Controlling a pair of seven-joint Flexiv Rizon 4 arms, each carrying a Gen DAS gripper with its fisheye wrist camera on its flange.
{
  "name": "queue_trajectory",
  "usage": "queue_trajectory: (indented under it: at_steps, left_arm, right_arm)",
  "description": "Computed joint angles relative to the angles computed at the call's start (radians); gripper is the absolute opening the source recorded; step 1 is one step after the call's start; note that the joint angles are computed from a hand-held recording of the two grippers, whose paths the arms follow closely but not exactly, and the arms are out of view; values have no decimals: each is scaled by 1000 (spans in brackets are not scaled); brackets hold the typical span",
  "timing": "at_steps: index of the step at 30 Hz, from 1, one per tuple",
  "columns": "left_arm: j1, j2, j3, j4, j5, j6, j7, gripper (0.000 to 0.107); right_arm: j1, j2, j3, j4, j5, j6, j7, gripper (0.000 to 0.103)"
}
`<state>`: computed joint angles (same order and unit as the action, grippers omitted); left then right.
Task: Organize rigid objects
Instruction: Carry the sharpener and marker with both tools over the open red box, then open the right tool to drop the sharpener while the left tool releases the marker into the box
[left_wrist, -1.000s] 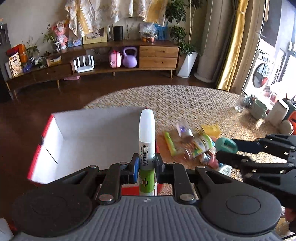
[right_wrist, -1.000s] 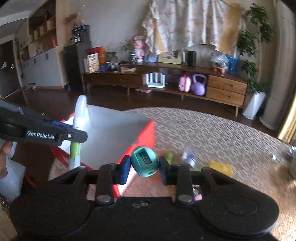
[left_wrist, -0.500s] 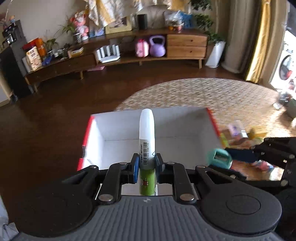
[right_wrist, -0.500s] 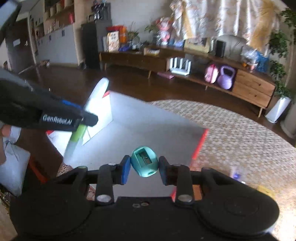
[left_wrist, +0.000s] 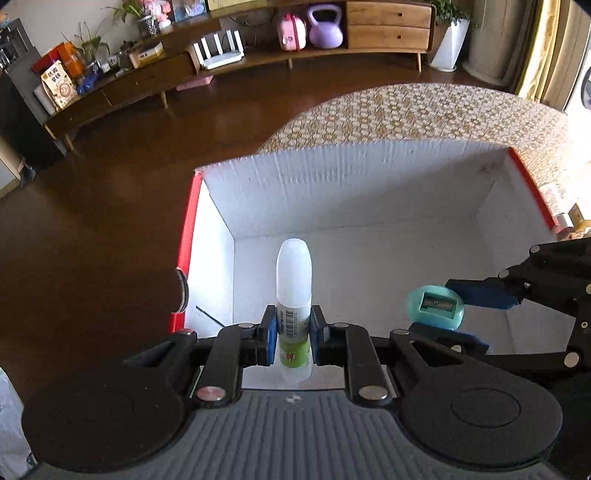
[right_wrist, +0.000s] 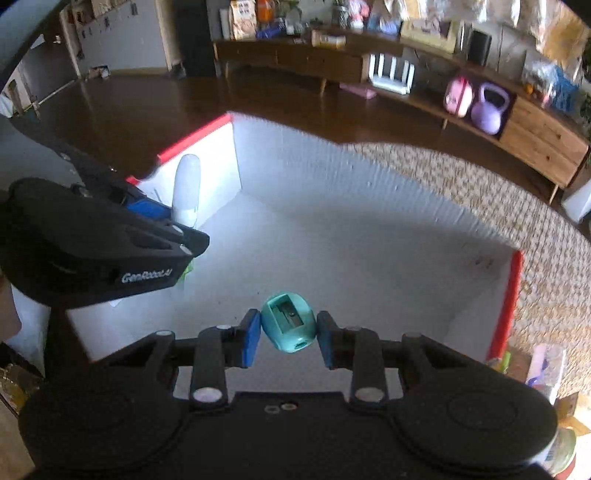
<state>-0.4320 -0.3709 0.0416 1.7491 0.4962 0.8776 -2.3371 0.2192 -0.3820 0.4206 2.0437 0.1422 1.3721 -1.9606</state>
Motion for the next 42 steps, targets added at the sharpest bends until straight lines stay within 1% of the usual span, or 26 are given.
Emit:
queue_trajectory:
  at_steps: [5,8,11,15,17,19,20,22,26,29,33,40,42]
  left_arm:
    - [31,-50,-17,-33,-56,4,89,17]
    - [31,-85,-17,-65,-92,-18,131,17]
    - [37,-111,-17,-80,-128,-20,173,17]
    - [34,-135,-12,-93,-171,-35,206,17]
    - [38,-151,-16,-103,-197,-49,227,17]
    - [35,-159,-13,-114,-213,-69,234,17]
    - [33,-161,-10,-117,-216,-74,235,17]
    - [29,-160,-5,-117,-222,-82,231,17]
    - [21,-147,5,-118,-222,-100,205,18]
    - [26,-133,-1,-102,-230,-89,190,18]
    - [10,-104,3,-81,-201,-69,163,18]
    - [-14,-32,1,-47,-138,-53,87,18]
    - [-19,-8,-3,-38,-119,-52,70,18]
  right_arm:
    - [38,-14,-48,-35,-31,-87,71,32]
    - [57,-26,-76,-48,-54,-116,109,32]
    - [51,-28,-77,-64,-51,-163,123,33]
    - [63,-20,-93,-56,-63,-169,143,35]
    - [72,-17,-103,-45,-74,-152,155,36]
    - [67,-17,-93,-47,-70,-152,150,38]
    - [55,-13,-82,-46,-60,-156,136,40]
    - [61,-4,-82,-45,-61,-154,138,43]
    - [29,20,-54,-35,-6,-151,90,47]
    - [9,48,-34,-23,44,-148,44,48]
    - [-9,98,-21,-4,121,-156,-18,48]
    - [-9,173,-39,-10,265,-188,-130,49]
    - [-15,207,-43,-3,324,-195,-177,49]
